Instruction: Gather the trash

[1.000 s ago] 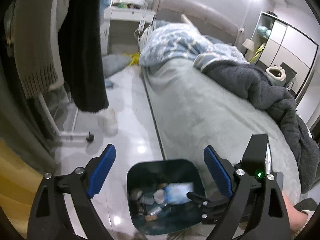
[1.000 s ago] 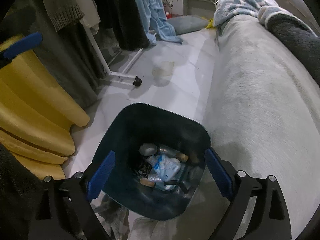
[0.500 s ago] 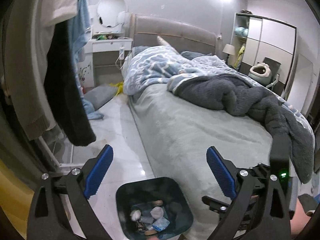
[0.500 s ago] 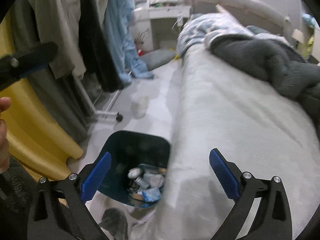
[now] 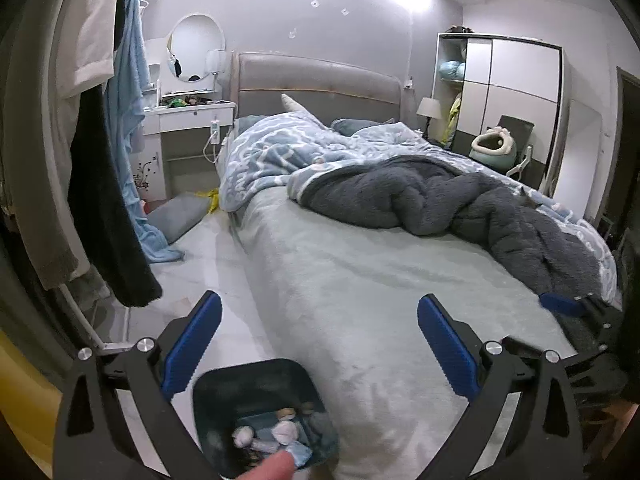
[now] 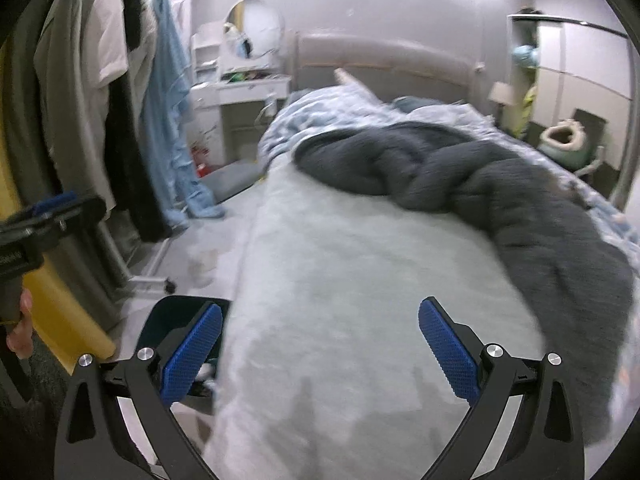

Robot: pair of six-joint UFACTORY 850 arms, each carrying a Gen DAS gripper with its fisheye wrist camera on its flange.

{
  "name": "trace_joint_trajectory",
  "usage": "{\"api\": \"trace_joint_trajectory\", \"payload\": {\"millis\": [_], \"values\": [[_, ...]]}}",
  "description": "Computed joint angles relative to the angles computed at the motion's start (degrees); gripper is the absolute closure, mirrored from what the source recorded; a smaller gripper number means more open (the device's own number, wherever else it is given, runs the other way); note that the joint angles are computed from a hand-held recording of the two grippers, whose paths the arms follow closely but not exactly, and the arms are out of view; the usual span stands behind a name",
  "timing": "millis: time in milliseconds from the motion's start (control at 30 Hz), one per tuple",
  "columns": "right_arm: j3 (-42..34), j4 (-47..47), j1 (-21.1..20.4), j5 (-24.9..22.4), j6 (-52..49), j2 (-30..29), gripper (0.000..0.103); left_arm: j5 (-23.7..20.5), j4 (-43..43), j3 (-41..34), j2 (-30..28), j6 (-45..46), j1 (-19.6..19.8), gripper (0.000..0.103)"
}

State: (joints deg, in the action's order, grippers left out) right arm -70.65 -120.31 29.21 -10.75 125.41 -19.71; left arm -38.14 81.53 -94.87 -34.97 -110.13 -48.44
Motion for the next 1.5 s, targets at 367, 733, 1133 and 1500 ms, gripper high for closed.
{"api": "trace_joint_trajectory", "payload": {"millis": [367, 733, 1133, 1500], "values": [[17.21, -3.71, -1.62, -9.07, 11.62, 12.34, 0.003, -1.59, 3.32, -0.49, -1.03, -2.38, -4.59, 0.003], [17.94, -0.77, 1.29, -13.06, 10.52, 12.89, 0.003, -5.06, 3.41, 1.92, -0.30, -5.65, -6.54, 0.003], [19.32, -4.32, 0.33, -12.24, 14.92, 13.57, 0.003, -4.02, 1.37, 1.19, -0.89, -2.61, -6.60, 0.003], [19.29, -4.06, 0.42, -12.31, 14.72, 13.56, 0.003, -4.03, 1.04, 0.78, -1.18, -2.43, -6.64, 0.003]]}}
